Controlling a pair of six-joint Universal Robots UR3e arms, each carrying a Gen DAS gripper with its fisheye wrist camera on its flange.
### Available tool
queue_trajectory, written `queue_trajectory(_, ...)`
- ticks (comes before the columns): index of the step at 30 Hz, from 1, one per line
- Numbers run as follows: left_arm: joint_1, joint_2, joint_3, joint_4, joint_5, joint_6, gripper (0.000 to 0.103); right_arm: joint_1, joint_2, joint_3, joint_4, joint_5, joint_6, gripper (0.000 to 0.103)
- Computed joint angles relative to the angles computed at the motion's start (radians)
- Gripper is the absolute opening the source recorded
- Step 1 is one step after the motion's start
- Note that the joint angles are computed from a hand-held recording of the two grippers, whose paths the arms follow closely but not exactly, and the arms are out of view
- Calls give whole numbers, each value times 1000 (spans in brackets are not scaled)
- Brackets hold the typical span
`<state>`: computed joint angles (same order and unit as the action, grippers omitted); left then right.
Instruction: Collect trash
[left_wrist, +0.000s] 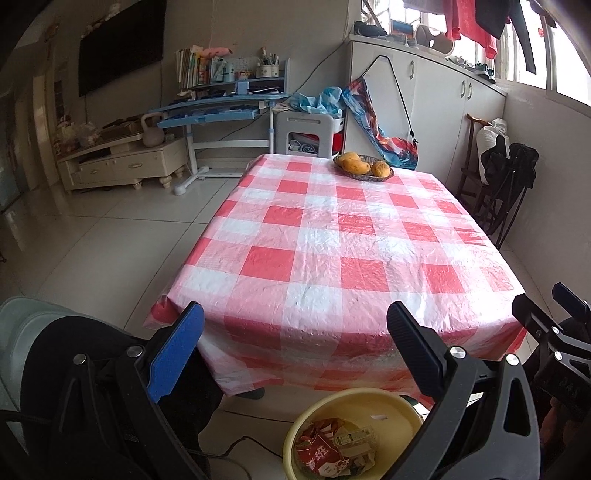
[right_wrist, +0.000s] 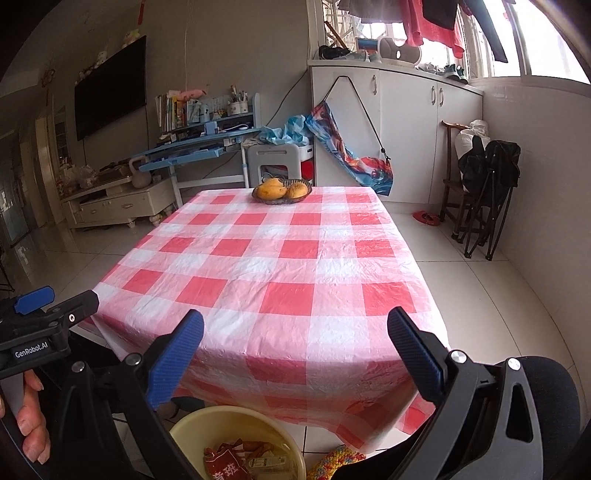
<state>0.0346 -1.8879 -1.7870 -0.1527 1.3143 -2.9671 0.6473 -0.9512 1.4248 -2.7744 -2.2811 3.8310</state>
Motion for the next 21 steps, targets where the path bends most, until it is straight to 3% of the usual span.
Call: queue_trajectory(21, 18, 14, -7, 76, -37, -1, 96, 1, -11, 20, -21, -82, -6, 95)
